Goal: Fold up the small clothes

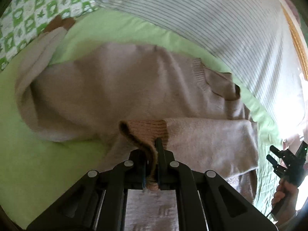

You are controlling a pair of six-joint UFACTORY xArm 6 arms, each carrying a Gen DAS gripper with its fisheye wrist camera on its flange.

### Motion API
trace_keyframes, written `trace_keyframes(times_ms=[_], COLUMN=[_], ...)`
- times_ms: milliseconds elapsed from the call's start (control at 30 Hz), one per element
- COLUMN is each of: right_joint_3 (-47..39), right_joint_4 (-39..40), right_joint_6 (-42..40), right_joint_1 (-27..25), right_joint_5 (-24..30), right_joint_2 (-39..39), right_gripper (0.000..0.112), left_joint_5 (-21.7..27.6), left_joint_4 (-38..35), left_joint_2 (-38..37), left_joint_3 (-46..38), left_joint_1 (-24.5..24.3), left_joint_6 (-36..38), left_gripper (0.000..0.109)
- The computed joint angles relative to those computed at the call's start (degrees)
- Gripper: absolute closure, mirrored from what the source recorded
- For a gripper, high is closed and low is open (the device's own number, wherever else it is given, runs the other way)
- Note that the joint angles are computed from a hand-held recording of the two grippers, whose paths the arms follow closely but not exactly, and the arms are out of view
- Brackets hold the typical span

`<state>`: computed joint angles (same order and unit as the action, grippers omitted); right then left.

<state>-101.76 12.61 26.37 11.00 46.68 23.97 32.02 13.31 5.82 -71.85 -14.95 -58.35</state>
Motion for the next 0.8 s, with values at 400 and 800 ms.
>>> trace_keyframes(times_ms=[400,800], right_joint_3=[-25.35,-18.47], right_joint_4=[-4.74,-10.8], right_joint_6=[-8.02,-6.09], right_joint_1=[0.93,0.72], right_joint_5=[13.92,11.11], right_joint_2=[18.65,13.94], right_gripper=[0.105,0.105], left_joint_5=[-0.59,4.04], left_joint_4=[-3.22,2.57], left_joint_2=[-0.43,7.12], left_joint_3=[0.61,-5.76], left_joint_1=[-1.47,-1.24], left_joint_6=[2.83,8.46], left_gripper=[0.103,0.102])
